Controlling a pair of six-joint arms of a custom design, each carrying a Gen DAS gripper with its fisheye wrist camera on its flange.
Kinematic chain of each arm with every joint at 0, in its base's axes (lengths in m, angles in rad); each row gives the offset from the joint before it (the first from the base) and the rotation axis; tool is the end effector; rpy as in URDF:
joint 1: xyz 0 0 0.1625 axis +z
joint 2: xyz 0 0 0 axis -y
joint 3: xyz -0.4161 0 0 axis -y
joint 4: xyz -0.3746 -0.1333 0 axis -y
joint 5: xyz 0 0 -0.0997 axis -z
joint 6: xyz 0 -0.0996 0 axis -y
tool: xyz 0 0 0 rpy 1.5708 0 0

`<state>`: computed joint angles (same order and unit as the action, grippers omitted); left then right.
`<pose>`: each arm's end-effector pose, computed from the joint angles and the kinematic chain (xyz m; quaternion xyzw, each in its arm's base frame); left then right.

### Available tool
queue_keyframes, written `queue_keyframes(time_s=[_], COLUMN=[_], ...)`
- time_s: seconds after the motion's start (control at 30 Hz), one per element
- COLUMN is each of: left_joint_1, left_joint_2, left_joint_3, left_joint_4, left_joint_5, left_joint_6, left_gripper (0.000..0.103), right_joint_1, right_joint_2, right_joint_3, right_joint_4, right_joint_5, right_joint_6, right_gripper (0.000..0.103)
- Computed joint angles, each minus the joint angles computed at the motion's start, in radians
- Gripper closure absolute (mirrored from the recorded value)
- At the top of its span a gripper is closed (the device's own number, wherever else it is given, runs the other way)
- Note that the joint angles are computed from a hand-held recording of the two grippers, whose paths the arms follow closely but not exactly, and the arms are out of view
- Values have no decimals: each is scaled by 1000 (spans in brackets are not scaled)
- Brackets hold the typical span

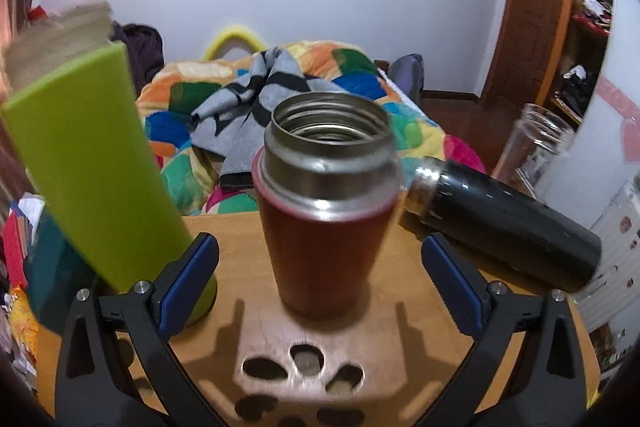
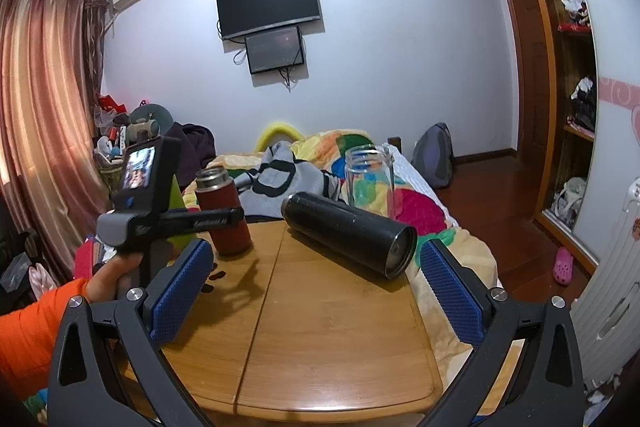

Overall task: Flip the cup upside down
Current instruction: 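Move the left gripper to the red thermos and close around it, then lift the red thermos off the table with the left gripper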

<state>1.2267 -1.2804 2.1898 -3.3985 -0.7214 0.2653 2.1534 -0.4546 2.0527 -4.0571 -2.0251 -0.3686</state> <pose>0.0400 -0.5051 0.3048 0.0708 0.8340 -0.4181 0.3532 0.3477 -0.3648 -0.0083 0.3168 -0.8265 0.4379 0.1575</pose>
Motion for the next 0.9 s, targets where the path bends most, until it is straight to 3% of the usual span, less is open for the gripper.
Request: queue_keyframes(time_s=[0.17, 0.43, 0.63, 0.9], left_joint_1=[36, 17, -9, -95], left_joint_2=[4, -47, -184, -401], left_joint_3=[-43, 4, 103, 253], left_joint_4=[92, 140, 260, 426], left_joint_5=[-53, -55, -107, -142], left_joint_6=[-49, -23, -59, -79], left_gripper=[41, 41, 41, 41], right_joint_1=[-10, 6, 24, 54], right_joint_2=[3, 6, 17, 30], right_joint_3=[1, -3, -9, -13], right_joint_4=[9, -4, -17, -30], right_joint_5=[4, 1, -5, -19], right_joint_6=[3, -6, -24, -39], right_gripper=[0, 0, 0, 0])
